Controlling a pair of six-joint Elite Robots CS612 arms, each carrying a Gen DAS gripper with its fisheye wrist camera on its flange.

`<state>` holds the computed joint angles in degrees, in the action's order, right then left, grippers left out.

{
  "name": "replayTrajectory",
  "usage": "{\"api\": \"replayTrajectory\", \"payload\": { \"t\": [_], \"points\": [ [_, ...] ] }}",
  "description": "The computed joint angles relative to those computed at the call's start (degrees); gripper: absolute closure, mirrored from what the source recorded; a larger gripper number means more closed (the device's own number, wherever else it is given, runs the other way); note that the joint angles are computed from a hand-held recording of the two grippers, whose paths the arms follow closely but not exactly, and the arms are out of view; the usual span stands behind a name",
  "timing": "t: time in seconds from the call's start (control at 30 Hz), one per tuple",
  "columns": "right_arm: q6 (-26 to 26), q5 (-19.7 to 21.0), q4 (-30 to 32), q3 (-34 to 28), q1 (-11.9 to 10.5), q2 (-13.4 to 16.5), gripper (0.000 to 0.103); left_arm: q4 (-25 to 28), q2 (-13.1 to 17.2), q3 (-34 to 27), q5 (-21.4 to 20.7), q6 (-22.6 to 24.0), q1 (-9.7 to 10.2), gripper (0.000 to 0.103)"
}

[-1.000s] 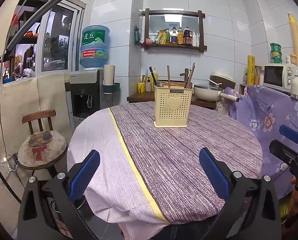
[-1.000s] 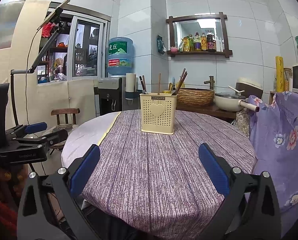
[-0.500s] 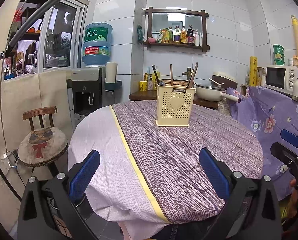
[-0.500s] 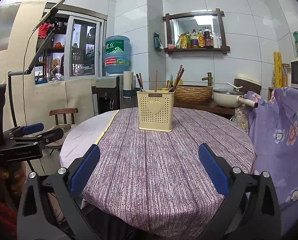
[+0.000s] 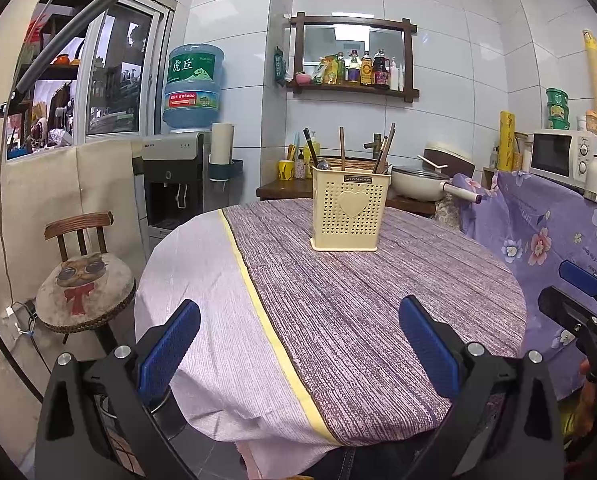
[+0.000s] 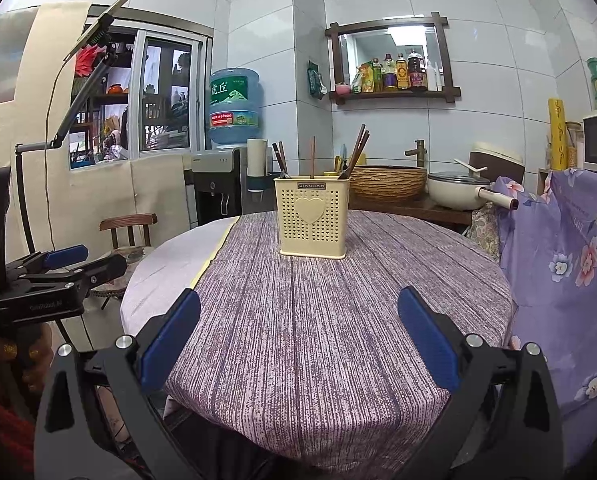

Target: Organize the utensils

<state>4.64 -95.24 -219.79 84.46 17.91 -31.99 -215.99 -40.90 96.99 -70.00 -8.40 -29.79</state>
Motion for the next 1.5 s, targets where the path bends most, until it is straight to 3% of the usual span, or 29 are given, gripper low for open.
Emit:
{"api": "replayTrajectory", "payload": {
  "t": [1.27,1.5],
  "points": [
    [0.15,0.14,0.66,0.3,-0.13,0.05,0.005,0.88,0.01,0.04,-0.64,0.69,-0.35,0.005],
    [0.25,0.09,0.76,0.37,-0.13,0.02,0.005,1.05,-0.16,0.18,-1.51,-0.95,-0.16,0.005]
  ]
}}
